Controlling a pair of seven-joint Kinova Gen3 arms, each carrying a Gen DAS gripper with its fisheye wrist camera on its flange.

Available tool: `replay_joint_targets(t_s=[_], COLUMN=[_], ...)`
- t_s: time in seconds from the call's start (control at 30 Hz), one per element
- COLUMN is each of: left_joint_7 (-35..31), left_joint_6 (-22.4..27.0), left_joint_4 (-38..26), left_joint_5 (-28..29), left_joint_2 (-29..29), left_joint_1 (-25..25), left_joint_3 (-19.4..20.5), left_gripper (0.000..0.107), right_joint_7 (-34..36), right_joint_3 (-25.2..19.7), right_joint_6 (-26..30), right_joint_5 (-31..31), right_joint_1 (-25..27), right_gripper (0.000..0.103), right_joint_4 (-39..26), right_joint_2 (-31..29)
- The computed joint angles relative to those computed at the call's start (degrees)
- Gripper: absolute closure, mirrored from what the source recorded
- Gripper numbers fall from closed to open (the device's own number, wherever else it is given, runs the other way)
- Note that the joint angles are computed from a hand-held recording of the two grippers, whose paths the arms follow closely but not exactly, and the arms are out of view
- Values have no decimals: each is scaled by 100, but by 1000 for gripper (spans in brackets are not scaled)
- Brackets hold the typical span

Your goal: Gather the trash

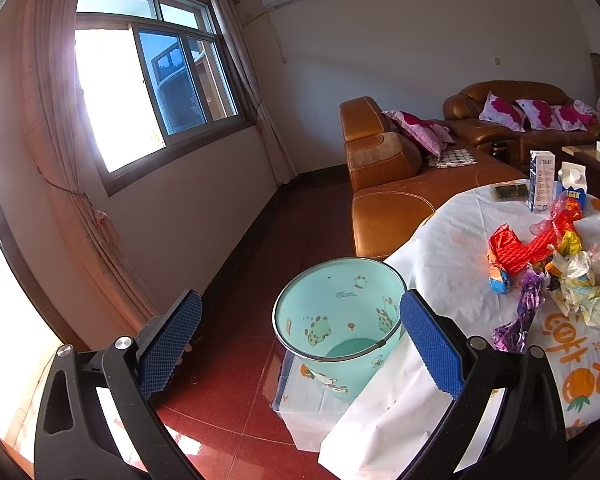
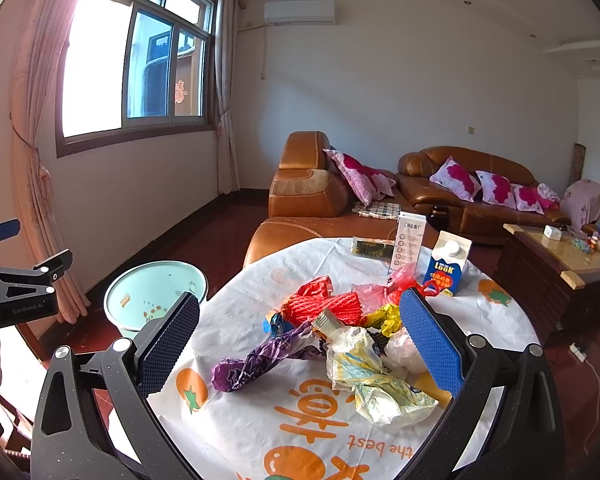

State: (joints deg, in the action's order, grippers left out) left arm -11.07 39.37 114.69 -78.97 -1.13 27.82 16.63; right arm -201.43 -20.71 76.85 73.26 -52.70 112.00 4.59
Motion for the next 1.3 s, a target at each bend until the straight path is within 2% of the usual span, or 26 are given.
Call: replay_joint_targets(t_s=[1.3], left_joint_7=[42], left_joint_6=[20], left_joint_4=[-41], left_joint_5=[12], left_joint_2=[43], left_joint_1=[3], left_joint_3=[-43], left_gripper=[10], right_joint_7=[-14], right_joint_3=[-23], right_joint_6=[-2], right_joint_5=[8], right_joint_1=[29], right_gripper=[5], right_joint_4=[43], right_joint_2=[-39])
